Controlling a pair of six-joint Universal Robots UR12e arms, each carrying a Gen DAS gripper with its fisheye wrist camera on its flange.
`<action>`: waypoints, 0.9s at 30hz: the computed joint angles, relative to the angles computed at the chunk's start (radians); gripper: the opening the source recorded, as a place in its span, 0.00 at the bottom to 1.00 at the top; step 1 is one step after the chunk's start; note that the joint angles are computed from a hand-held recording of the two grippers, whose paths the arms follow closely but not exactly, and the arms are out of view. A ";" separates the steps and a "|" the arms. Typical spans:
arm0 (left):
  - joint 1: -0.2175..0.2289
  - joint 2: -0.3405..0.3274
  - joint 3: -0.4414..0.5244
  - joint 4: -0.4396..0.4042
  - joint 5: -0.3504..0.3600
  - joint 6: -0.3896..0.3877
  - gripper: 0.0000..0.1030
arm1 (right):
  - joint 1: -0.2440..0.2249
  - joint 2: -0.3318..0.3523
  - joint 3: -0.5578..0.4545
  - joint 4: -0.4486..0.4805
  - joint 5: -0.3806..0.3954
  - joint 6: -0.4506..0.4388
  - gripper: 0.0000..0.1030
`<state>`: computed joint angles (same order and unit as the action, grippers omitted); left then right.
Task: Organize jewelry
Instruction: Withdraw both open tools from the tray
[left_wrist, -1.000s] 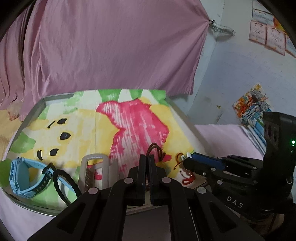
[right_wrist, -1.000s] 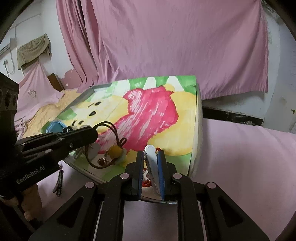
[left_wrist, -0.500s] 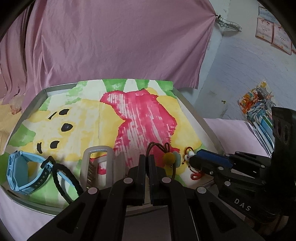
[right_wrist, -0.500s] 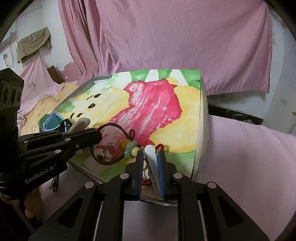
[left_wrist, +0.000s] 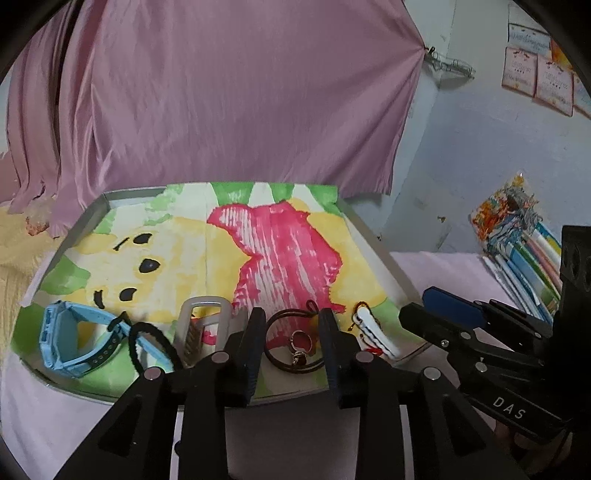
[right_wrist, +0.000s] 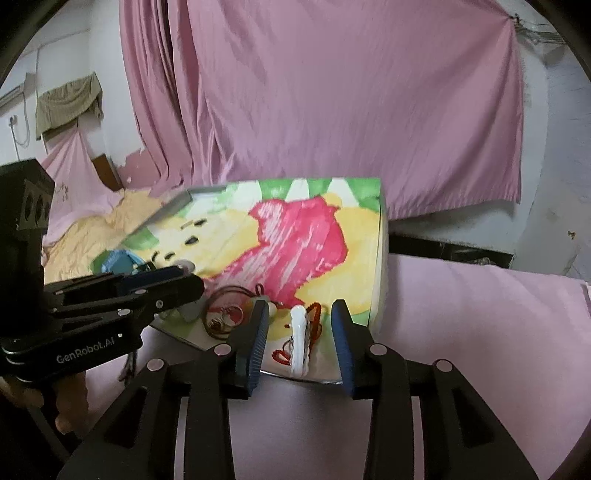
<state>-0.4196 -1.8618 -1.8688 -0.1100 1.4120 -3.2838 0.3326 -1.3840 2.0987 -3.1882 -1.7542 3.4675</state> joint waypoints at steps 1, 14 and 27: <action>0.000 0.005 -0.006 0.013 0.004 -0.001 0.27 | 0.004 -0.002 0.005 -0.018 -0.012 0.003 0.38; 0.027 0.084 -0.144 0.269 0.067 -0.055 0.72 | 0.080 -0.012 0.056 -0.247 -0.143 0.030 0.76; 0.056 0.139 -0.274 0.473 0.172 -0.055 1.00 | 0.186 0.037 0.056 -0.456 -0.285 -0.037 0.99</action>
<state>-0.3637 -1.7233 -2.1427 0.3632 1.5839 -3.3389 0.5188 -1.3472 2.1550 -3.6439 -2.0394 3.4309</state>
